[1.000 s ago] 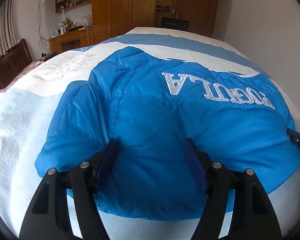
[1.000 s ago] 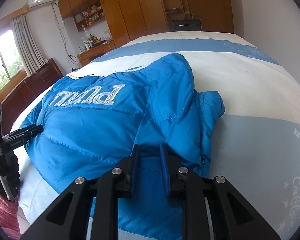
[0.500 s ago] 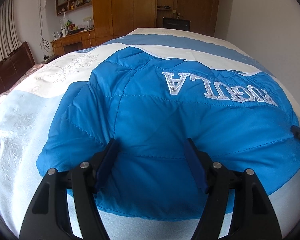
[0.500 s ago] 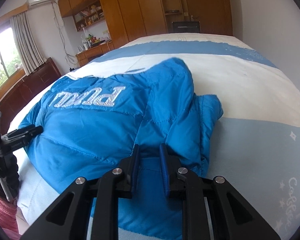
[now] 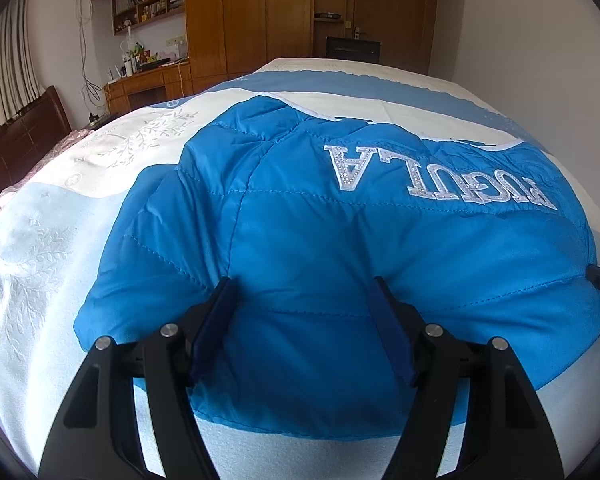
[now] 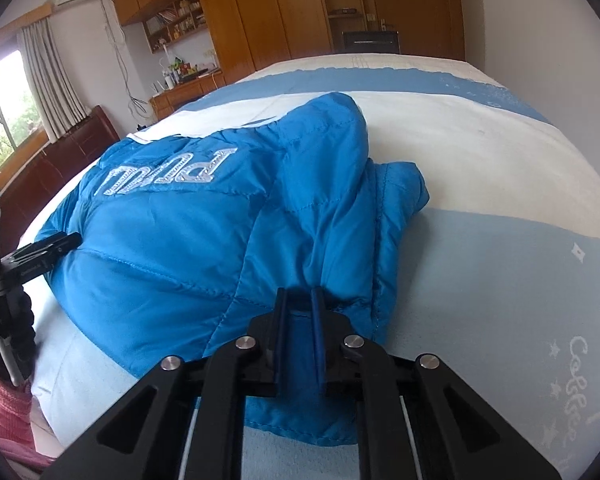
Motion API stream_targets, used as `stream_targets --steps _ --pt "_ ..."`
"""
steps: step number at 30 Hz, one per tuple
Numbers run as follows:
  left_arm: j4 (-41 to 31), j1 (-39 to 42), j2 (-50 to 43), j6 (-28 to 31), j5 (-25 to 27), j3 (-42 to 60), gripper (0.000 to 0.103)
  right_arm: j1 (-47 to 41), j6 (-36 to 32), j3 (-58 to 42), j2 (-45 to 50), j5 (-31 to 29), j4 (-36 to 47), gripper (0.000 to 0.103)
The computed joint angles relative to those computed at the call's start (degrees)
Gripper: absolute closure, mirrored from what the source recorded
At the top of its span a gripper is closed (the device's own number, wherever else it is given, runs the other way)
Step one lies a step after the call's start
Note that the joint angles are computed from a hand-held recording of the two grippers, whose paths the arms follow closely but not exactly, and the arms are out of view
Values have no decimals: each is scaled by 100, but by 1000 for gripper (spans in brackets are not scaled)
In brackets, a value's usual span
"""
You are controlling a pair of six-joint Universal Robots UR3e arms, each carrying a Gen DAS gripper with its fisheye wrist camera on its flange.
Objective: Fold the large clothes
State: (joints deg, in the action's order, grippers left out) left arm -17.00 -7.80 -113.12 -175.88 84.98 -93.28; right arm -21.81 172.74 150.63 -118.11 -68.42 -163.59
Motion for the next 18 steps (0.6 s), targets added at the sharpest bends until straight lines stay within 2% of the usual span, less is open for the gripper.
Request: stream_targets --steps 2,8,10,12,15,18 --pt "-59 -47 81 -45 91 -24 35 25 -10 -23 -1 -22 32 93" --pt "-200 -68 826 -85 243 -586 31 -363 -187 -54 -302 432 607 93" --pt "-258 -101 1085 -119 453 -775 26 -376 -211 -57 -323 459 644 93" --pt "-263 -52 1388 -187 612 -1045 26 -386 -228 -48 -372 474 687 93" --pt "-510 261 1802 -367 319 -1337 25 -470 -286 -25 -451 558 780 93" --pt "-750 888 2046 -726 -551 -1603 23 -550 -345 12 -536 636 856 93"
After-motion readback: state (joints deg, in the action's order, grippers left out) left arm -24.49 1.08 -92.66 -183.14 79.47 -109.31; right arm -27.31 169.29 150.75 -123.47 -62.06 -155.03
